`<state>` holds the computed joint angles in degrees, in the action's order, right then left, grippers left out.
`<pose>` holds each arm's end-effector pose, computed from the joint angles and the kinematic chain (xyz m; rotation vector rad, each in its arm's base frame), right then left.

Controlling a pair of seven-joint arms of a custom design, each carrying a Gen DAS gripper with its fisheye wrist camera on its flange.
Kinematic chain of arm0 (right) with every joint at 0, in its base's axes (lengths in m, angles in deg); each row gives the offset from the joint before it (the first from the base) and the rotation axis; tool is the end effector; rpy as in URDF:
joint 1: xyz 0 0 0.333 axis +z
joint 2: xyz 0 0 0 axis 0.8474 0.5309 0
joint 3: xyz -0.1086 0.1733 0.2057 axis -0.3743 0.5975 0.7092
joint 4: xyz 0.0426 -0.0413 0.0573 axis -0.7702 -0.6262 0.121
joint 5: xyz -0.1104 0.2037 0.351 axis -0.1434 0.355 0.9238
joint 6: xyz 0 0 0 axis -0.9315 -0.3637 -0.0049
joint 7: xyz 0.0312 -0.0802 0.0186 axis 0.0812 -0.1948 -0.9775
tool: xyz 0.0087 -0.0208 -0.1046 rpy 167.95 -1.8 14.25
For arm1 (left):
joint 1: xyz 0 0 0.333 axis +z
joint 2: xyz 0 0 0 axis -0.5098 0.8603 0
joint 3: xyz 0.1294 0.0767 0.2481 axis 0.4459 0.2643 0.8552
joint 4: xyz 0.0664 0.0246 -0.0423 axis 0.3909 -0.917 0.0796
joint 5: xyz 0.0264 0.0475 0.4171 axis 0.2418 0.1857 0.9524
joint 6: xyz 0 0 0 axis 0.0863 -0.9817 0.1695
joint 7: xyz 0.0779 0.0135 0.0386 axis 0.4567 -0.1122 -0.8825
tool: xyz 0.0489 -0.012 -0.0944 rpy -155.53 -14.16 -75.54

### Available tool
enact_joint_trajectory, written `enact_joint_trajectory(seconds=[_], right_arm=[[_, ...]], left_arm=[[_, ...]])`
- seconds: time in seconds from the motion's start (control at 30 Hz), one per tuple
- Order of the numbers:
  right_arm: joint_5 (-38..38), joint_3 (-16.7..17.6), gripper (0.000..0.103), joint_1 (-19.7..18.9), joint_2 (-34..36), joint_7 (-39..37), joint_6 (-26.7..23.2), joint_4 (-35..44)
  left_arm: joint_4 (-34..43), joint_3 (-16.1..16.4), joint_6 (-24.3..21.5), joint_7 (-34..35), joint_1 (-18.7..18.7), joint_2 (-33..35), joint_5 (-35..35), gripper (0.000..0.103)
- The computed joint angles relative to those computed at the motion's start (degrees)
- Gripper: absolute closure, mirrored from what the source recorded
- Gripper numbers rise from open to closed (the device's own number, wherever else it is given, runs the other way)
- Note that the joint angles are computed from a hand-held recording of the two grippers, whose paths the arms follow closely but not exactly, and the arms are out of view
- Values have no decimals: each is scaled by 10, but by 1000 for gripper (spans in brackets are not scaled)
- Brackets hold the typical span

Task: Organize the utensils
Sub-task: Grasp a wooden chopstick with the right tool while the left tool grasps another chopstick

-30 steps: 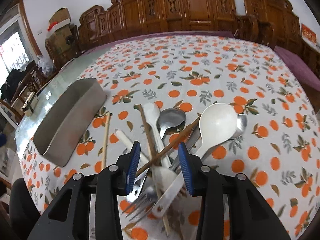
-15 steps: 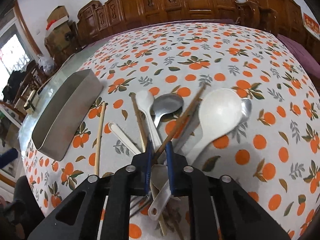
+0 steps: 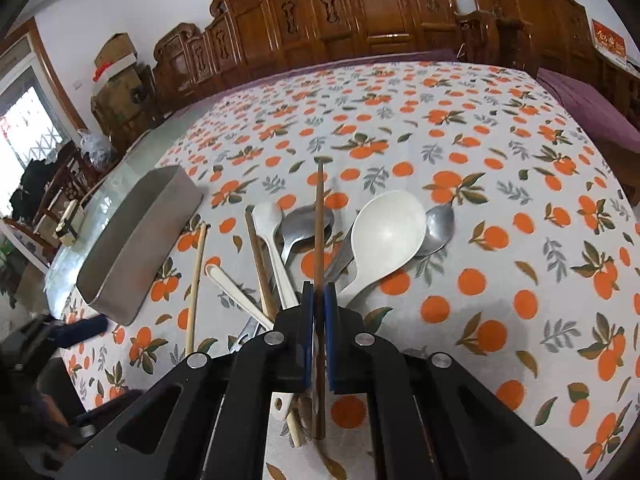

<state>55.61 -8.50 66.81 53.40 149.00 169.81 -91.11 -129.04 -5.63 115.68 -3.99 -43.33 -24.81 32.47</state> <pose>0.6410 0.0884 0.4145 -1.7712 1.6597 -0.2934 0.5682 -0.2976 0.4306 -1.4720 2.2379 -0.7044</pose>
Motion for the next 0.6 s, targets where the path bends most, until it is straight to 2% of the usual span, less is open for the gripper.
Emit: enact_joint_trajectory(seconds=[0.23, 0.3, 0.53, 0.57, 0.6], right_arm=[[13, 2, 97, -1, -5, -17, 8, -3], [12, 3, 97, 0, -6, -18, 11, -4], [-8, 2, 97, 10, -13, -1, 16, -14], [-10, 3, 97, 11, -15, -1, 18, -17], [-11, 3, 97, 12, -17, 0, 19, -19]], left_arm=[[65, 10, -50, -64, -13, 64, 66, 43], [74, 7, -68, -63, -10, 72, 66, 62], [43, -5, -68, -28, 13, 48, 7, 83], [39, -6, -66, -18, 16, 45, -3, 94], [34, -5, -67, -15, 16, 40, -3, 95]])
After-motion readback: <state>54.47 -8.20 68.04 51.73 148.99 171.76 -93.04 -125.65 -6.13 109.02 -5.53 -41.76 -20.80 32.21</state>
